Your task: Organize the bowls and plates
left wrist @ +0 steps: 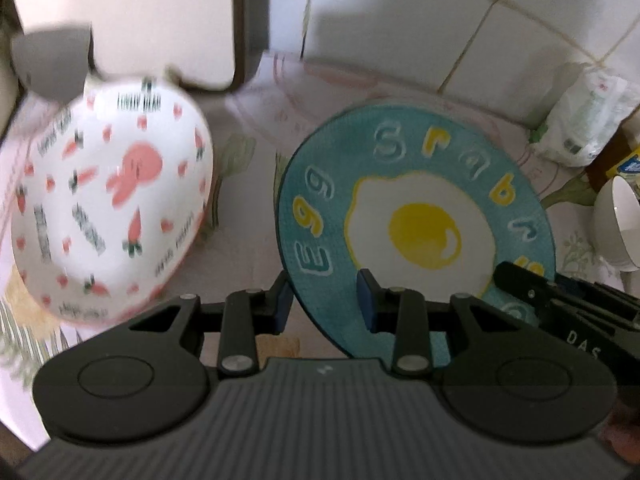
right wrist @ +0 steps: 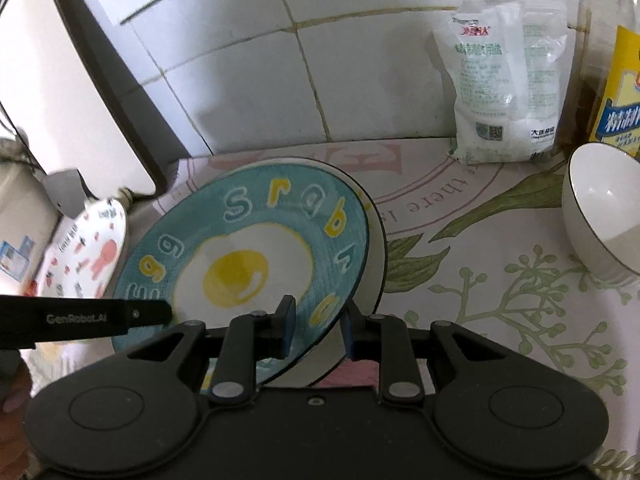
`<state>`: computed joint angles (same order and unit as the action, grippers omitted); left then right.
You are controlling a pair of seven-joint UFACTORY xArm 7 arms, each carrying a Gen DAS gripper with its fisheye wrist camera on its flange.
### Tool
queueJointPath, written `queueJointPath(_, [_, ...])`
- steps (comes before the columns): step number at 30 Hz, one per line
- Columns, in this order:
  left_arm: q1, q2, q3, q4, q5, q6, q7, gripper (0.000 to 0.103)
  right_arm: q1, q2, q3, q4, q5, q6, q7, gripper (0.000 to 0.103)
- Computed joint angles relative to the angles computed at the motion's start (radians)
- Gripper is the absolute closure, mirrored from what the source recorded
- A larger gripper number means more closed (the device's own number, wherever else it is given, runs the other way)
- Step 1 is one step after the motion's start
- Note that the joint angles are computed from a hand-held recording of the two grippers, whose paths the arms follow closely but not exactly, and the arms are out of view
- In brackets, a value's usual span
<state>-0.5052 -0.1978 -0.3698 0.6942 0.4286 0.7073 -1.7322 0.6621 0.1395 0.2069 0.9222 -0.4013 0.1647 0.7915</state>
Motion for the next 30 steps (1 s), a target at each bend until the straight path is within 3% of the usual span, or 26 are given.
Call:
queueJointPath(3, [0.006, -0.009, -0.012, -0.015, 0.021, -0.023, -0.055, 0.07, 0.021, 0.002, -0.02, 0.012, -0.074, 0.023, 0.037, 0.072])
queueJointPath(11, [-0.007, -0.043, -0.031, -0.022, 0.04, 0.005, -0.113, 0.07, 0.007, -0.028, 0.011, 0.015, -0.058, 0.089, 0.001, 0.07])
queueJointPath(14, [-0.015, -0.078, -0.041, -0.029, 0.026, 0.02, -0.109, 0.07, -0.021, -0.064, 0.036, -0.026, 0.023, 0.065, -0.033, 0.068])
queueJointPath(17, [-0.023, -0.117, -0.068, -0.023, 0.027, 0.062, -0.101, 0.07, -0.039, -0.111, 0.051, -0.081, 0.059, 0.011, -0.033, 0.068])
queueJointPath(22, [-0.044, -0.185, -0.138, -0.008, 0.069, 0.147, -0.101, 0.07, -0.077, -0.22, 0.099, -0.153, -0.104, -0.014, 0.163, 0.068])
queueJointPath(30, [-0.113, -0.369, -0.208, 0.005, 0.002, 0.307, -0.012, 0.068, -0.103, -0.436, 0.228, -0.252, -0.043, -0.045, 0.143, 0.064])
